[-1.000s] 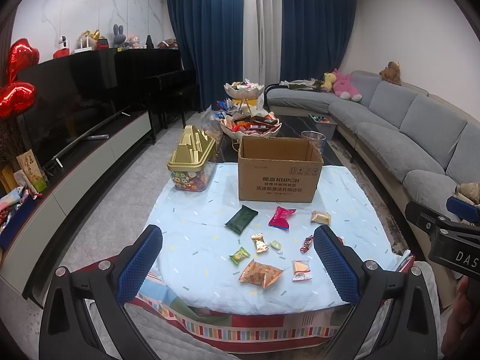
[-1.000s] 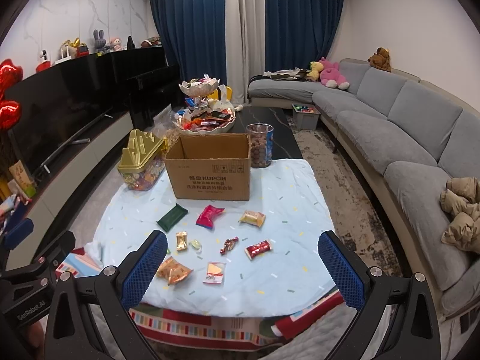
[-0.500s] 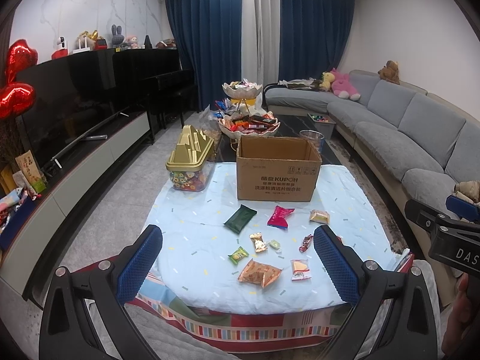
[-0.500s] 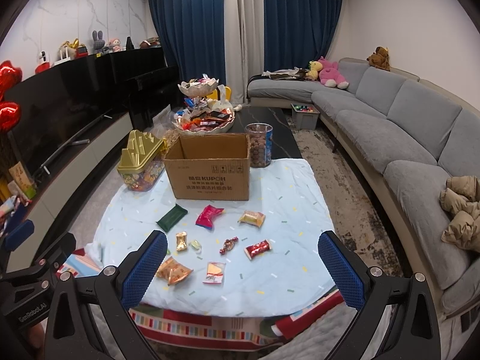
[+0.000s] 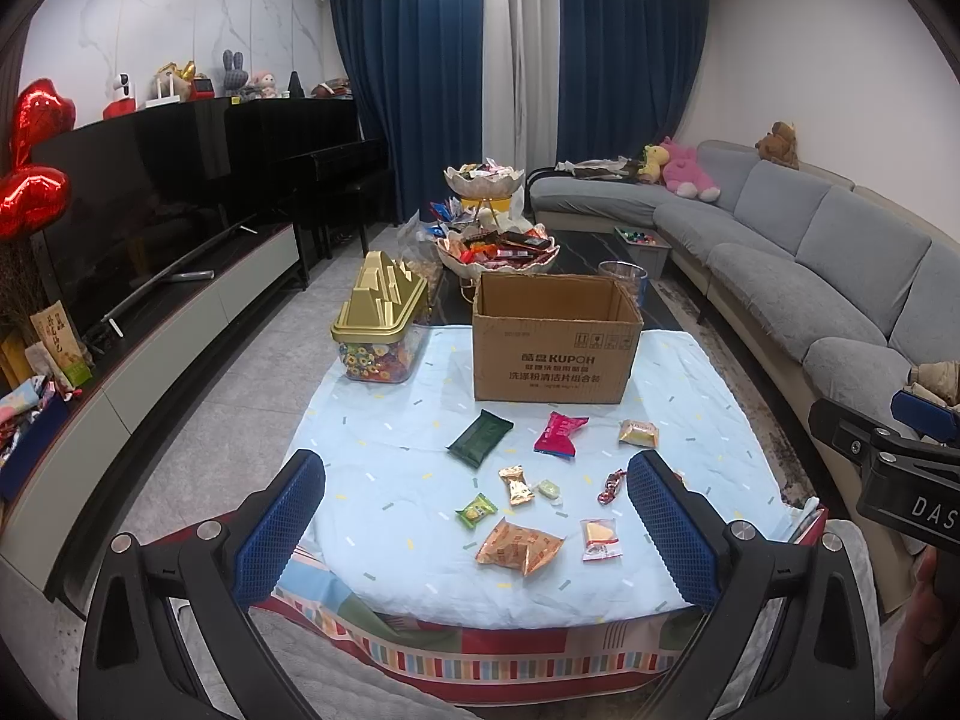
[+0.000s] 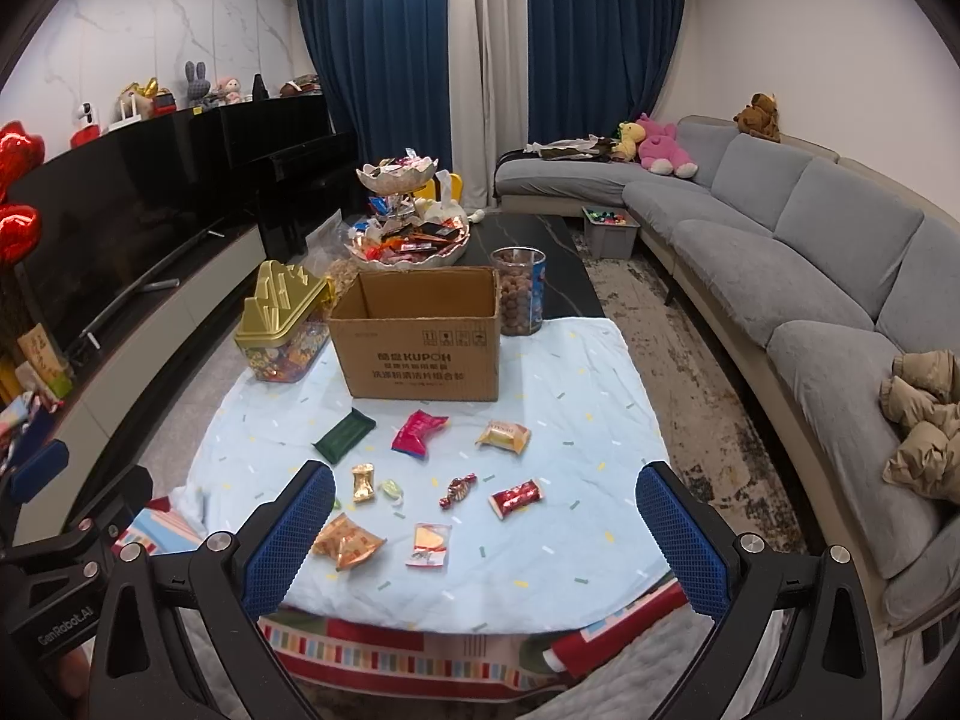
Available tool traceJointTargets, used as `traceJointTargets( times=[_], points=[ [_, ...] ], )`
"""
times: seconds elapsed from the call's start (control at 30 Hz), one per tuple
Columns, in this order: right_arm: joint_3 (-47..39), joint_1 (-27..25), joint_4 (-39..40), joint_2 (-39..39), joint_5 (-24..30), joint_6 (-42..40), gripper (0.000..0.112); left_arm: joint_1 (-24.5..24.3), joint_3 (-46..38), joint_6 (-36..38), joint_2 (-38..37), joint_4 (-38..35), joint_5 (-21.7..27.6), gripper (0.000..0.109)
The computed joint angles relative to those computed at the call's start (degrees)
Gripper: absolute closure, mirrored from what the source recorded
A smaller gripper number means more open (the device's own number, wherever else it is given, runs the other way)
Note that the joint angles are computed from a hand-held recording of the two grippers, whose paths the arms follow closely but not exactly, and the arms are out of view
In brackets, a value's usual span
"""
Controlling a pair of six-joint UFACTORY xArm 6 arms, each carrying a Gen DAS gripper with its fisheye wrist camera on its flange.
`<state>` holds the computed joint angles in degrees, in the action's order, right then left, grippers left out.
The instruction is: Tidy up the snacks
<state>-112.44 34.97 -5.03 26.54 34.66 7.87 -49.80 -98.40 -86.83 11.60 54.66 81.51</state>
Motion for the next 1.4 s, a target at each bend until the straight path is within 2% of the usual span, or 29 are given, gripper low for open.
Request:
traceJointTargets(
  times=[1.07,1.17,1.4],
  points=[
    [0.69,0.03,-0.2,-0.36,-0.55,0.27,0.01,-0.01,-0.9,0.79,0.59,-0.2,0.12,0.006],
    [-0.54,-0.05,-0.15,0.34,-0.01,0.15,0.01,0.22,-2.06,2.18,1.36,-0.73,-0.09,0.006],
    [-8.72,-0.53,1.06,4.64,5.37,-1.88,0.01,1.78,-3.48,5.29,3.13,-2.09,-1.49,0.006]
  ],
)
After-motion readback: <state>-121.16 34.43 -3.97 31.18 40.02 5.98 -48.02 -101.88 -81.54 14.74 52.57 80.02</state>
